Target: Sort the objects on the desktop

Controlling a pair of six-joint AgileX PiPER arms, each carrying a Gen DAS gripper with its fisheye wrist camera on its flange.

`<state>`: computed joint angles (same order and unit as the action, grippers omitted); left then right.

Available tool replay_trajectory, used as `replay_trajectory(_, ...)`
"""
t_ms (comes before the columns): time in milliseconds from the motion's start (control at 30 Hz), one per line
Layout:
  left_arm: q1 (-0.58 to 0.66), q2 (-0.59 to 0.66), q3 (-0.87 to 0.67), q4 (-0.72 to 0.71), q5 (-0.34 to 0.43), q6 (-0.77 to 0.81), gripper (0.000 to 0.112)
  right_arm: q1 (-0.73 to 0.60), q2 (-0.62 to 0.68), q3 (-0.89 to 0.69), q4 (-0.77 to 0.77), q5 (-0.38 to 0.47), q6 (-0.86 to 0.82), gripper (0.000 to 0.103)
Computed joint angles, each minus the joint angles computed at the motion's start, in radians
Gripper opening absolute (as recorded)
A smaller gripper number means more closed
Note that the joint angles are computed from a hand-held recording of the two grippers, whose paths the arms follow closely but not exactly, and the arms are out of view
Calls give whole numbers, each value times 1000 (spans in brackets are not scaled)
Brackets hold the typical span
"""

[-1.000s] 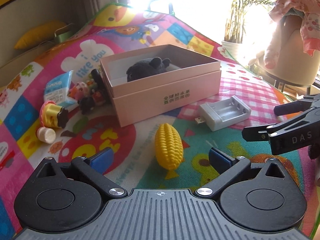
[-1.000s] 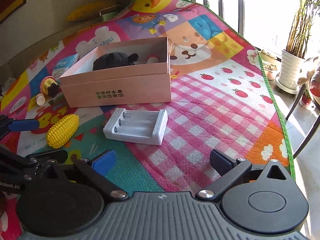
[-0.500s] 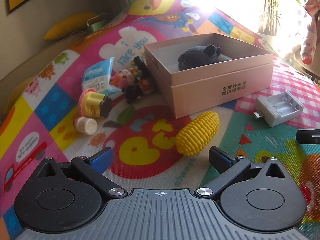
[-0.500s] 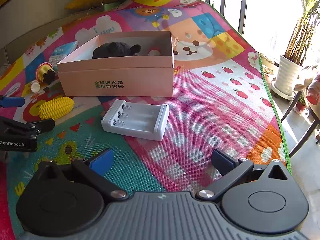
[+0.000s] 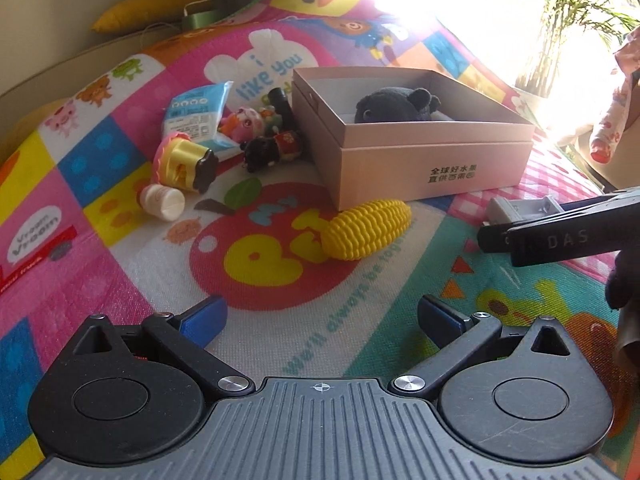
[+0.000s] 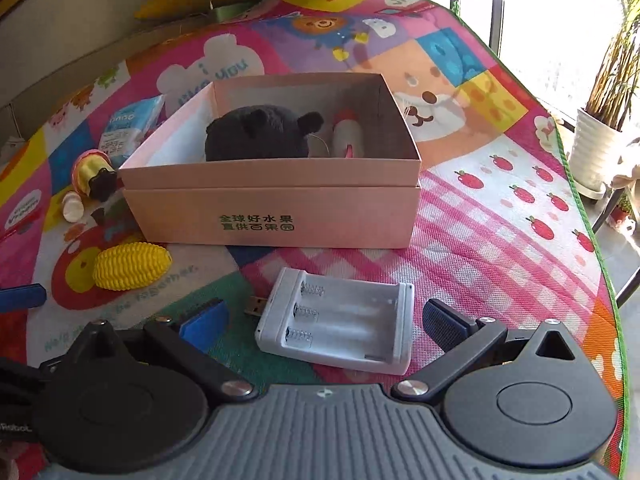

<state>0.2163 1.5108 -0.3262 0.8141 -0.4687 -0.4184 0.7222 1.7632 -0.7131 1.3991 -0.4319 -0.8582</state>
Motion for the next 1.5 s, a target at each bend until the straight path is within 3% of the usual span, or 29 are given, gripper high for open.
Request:
replay_trajectory(67,-2,-7,-3,38,-5,-52,103,28,5,2,23,-47,-26,92)
replay_trajectory(333,-123,11,-46,-2,-6,-114,103,110,-113,199,-6,-176,117,92)
replay_trajectory(500,-250,80,-109,-255,26,67,103,166,-162,325,-73,-227,288,92)
replay_trajectory(667,-210,110,-136,-1,-79,-53,103,215,-124,342,-110,-295,356,92)
replay_trajectory(867,-203,80,-60,-162,-118,258,103,195,-127,365,-192,-291,424,93)
replay_trajectory(1000,-169,125,-116,-55,-83,188,102,198,-123,370,-221,-294,443,93)
replay_trajectory(1033,-158,138,-134,-12,-83,145,101,199,-123,371,-223,-295,443,93)
replay_trajectory(1067,-149,149,-153,40,-82,91,92,199,-124,371,-225,-293,443,93)
replay_trajectory(1100,-145,158,-174,95,-76,33,75,197,-125,371,-226,-291,442,93)
replay_trajectory(1167,-153,174,-201,142,-61,-22,73,197,-125,367,-217,-287,429,93)
replay_trajectory(1267,-183,192,-204,70,-54,50,73,200,-123,363,-205,-288,417,93)
replay_trajectory(1500,-192,148,-160,58,-43,42,65,232,-123,335,-98,-294,316,93)
